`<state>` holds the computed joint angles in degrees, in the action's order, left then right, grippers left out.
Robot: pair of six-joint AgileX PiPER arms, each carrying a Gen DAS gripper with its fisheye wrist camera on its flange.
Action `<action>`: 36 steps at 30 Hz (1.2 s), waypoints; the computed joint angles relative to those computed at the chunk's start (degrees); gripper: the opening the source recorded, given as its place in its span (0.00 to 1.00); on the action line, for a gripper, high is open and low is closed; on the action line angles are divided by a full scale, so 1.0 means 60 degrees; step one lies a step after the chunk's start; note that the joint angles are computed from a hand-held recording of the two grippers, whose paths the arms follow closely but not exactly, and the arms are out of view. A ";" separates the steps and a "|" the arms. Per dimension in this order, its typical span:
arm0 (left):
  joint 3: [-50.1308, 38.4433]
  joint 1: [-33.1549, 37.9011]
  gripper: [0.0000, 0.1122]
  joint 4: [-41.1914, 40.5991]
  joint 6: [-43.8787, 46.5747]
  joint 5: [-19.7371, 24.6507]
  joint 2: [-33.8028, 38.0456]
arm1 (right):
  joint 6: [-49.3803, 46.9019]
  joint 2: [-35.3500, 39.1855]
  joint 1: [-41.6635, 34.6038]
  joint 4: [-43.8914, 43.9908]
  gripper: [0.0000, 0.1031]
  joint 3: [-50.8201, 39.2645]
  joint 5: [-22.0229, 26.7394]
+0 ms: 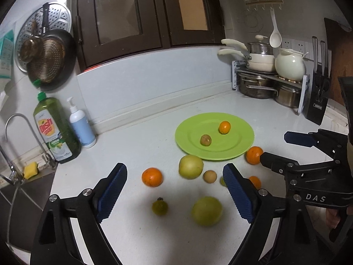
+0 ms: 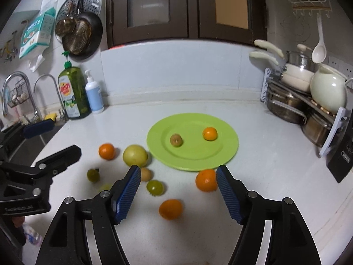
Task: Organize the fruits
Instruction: 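Withdraw both tools from the plate toward the remaining fruits, then grasp the large green fruit with the left tool while the right tool grasps an orange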
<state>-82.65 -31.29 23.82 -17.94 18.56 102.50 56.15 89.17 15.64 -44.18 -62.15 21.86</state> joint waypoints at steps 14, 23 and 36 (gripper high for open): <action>0.0654 0.0254 0.80 -0.3255 0.3218 -0.0203 0.0416 | -0.1039 0.0538 0.0143 0.1224 0.69 0.0279 -0.0061; -0.0127 0.0384 0.79 -0.5050 0.4911 0.0380 0.1399 | -0.1744 0.1064 0.0012 0.1951 0.69 0.0111 -0.0030; -0.1142 0.0322 0.61 -0.5612 0.5302 0.1085 0.2263 | -0.3792 0.1601 -0.0345 0.4050 0.53 -0.0155 -0.0212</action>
